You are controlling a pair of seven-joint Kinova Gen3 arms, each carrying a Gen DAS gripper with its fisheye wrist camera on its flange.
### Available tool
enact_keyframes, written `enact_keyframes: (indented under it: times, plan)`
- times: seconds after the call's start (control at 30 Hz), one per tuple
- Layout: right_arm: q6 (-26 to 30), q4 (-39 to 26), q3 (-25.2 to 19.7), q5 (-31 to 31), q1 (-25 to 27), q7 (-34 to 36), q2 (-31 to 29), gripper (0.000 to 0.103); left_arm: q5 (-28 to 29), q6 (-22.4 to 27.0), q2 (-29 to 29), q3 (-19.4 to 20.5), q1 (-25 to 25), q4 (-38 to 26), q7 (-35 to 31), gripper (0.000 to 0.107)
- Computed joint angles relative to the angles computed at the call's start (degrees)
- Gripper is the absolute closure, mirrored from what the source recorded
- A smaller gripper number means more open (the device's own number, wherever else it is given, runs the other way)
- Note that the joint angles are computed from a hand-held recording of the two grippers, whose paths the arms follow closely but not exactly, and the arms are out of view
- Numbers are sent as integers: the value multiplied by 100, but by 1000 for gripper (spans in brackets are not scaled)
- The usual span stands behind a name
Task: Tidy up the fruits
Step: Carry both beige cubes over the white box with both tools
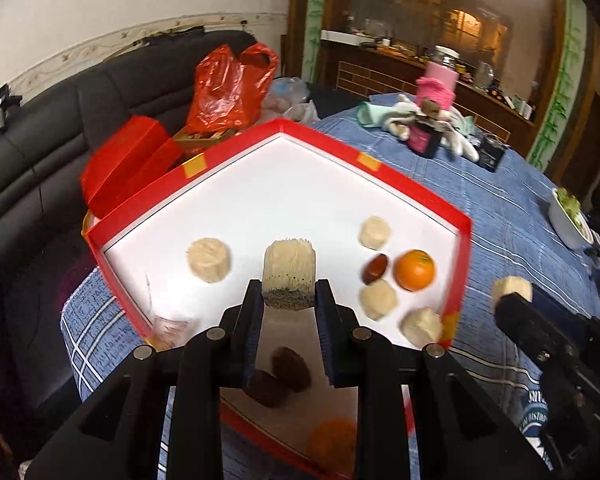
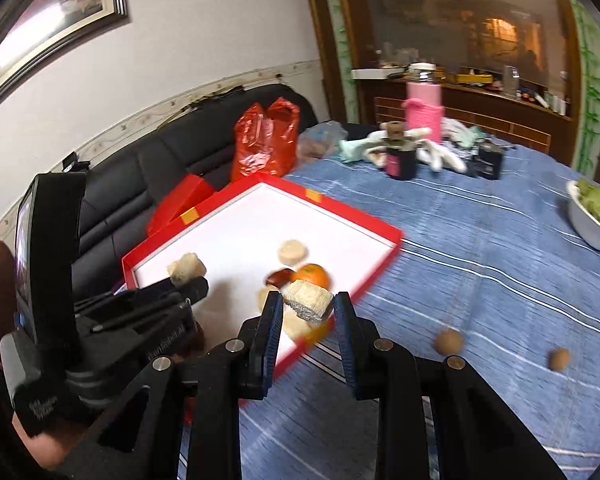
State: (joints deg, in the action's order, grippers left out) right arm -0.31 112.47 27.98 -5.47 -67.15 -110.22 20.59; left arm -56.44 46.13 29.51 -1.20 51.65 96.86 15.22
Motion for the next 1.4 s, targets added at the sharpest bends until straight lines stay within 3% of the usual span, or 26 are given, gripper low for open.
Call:
enact_keyframes:
  times: [0.17, 0.37, 1.03, 1.4]
  plan:
    - [257, -594, -811, 147, 717, -60, 346, 77, -3, -54, -58, -46, -147, 117, 12, 84]
    - [470, -1003, -1254, 493, 1095, -310, 571, 77, 26, -175, -78, -46, -340, 184, -76, 84]
    - [860, -1571, -1856, 1258, 1655, -806, 853, 77, 245, -332, -11, -194, -481, -11, -584, 84]
    - [1401, -2328, -2152, 1562, 2001, -887, 1200, 77, 429, -181, 140, -170, -629, -403, -1261, 84]
